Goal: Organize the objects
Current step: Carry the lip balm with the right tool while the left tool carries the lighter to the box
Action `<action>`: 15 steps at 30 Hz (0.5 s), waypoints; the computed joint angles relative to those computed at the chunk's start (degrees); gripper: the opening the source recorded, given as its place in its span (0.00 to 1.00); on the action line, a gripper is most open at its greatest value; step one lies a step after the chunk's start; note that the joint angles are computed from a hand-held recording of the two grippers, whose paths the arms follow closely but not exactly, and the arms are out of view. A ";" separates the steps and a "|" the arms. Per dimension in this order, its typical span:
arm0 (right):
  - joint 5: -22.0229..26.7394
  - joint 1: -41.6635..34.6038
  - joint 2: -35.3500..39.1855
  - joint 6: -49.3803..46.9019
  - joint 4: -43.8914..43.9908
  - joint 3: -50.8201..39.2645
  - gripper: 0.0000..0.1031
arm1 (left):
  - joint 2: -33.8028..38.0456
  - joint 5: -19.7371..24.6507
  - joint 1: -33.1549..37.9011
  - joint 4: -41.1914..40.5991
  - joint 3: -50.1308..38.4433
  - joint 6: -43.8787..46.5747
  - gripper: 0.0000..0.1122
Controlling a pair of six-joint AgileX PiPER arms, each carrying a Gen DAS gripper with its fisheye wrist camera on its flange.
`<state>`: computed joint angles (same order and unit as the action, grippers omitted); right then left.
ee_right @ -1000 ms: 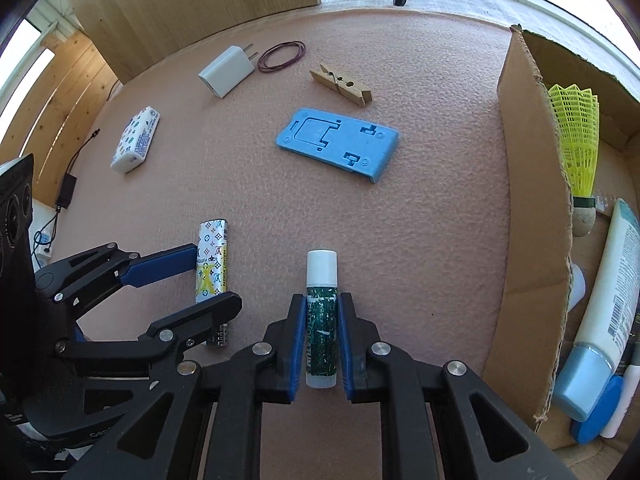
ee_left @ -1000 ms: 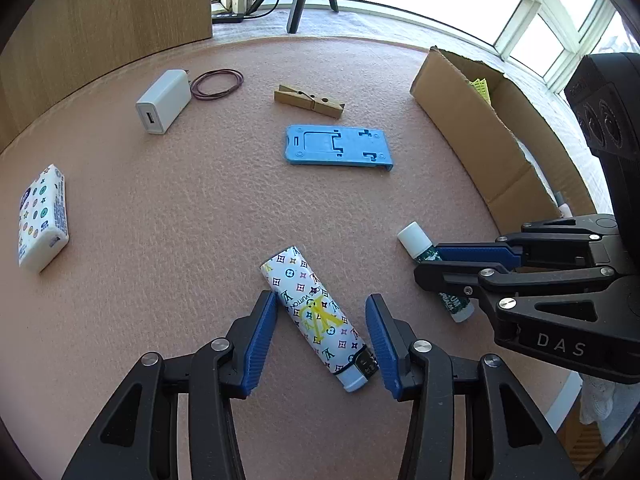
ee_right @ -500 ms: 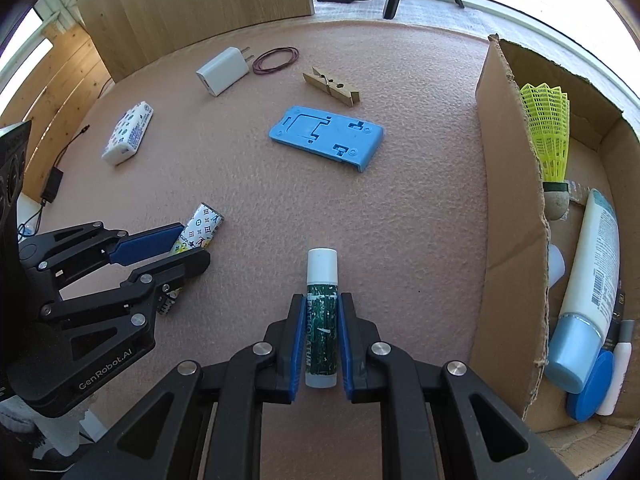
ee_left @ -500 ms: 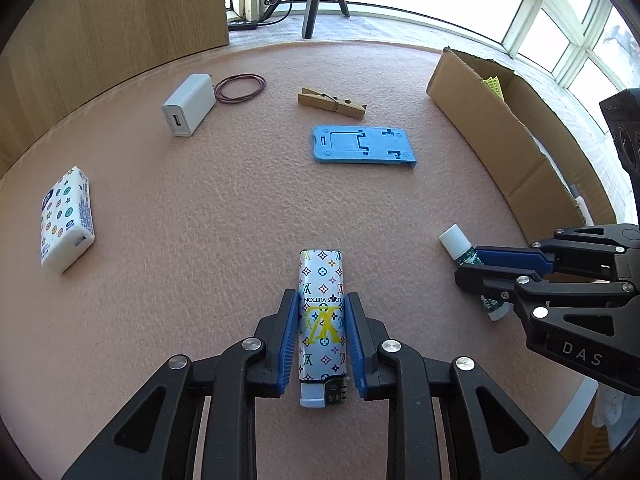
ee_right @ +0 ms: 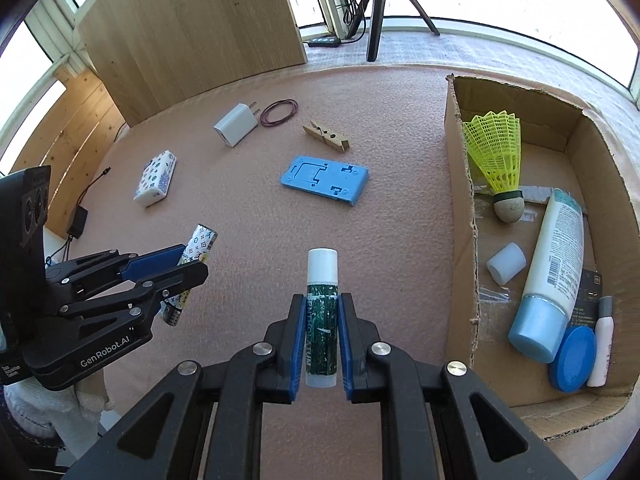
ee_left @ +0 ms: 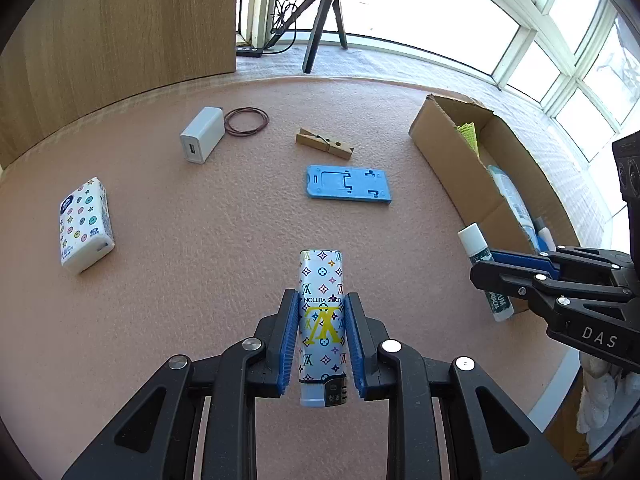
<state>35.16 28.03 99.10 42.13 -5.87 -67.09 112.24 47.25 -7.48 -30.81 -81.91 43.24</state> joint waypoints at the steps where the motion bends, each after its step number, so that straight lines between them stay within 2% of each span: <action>1: 0.21 0.03 -0.91 0.81 -0.90 0.28 0.14 | -0.36 0.35 -0.43 -0.35 -0.30 -0.02 0.22; 7: 1.46 -1.22 -7.94 5.12 -5.30 4.39 0.14 | -1.11 1.53 -4.46 -1.35 -2.76 -0.79 0.22; 15: 3.78 -7.11 -16.70 7.07 -8.85 10.90 0.14 | 1.41 2.36 -12.57 -0.63 -9.68 -4.15 0.22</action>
